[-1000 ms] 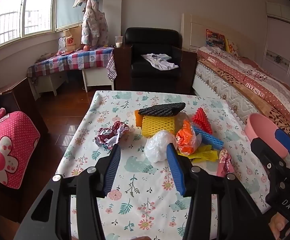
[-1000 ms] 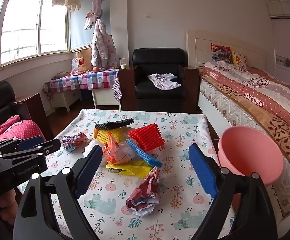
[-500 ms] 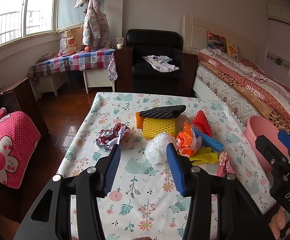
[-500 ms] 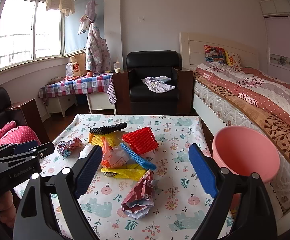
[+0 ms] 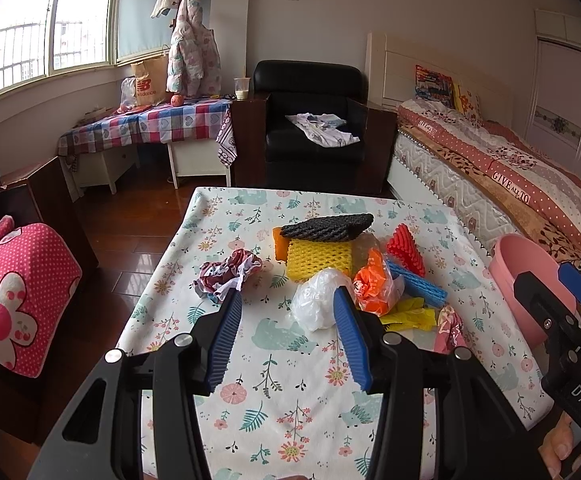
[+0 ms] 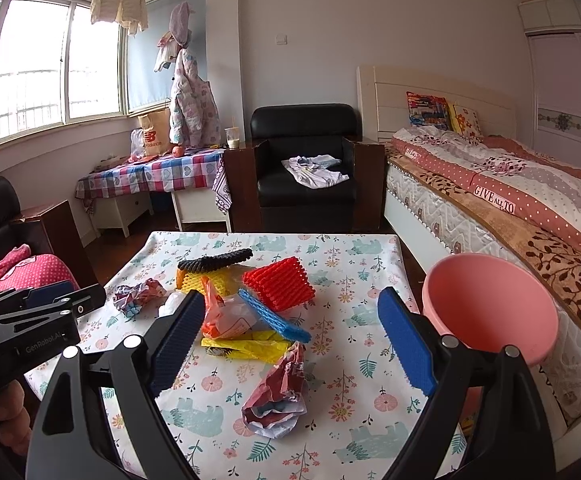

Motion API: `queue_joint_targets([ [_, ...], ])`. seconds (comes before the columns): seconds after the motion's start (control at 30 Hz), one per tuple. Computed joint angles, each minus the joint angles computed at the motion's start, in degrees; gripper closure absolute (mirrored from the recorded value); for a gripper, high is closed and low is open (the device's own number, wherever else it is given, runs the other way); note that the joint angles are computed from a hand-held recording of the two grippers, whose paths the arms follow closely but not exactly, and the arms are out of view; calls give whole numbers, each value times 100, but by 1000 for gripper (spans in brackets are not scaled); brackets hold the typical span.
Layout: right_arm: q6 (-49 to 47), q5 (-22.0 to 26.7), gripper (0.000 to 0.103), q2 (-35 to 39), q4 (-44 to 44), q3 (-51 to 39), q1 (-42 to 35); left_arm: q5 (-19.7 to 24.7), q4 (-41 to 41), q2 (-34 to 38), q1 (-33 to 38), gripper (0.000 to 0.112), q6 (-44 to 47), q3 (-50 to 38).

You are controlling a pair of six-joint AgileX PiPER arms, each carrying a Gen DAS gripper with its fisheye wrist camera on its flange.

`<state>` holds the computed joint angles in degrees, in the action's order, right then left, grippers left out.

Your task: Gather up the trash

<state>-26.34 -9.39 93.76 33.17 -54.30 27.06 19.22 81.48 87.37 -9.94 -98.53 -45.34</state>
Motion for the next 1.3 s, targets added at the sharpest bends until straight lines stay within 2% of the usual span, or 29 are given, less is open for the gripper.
queue_joint_targets([
  [0.5,-81,-5,15,1,84,-6,-7,-37,80,-25,31,65,-67,31],
  [0.7,-118,-30,15,9,114,12,-3,25,-891,-243,79,65,966,-112],
  [0.9,-57,-69,15,26,58,43,11,16,-703,-201,47,65,749,-70],
  [1.0,-37,-64,15,27,38,45,5,18,-1022,-245,77,65,1107,-125],
  [1.3,28,-101,15,32,-7,82,28,20,-1072,-276,79,65,1138,-110],
])
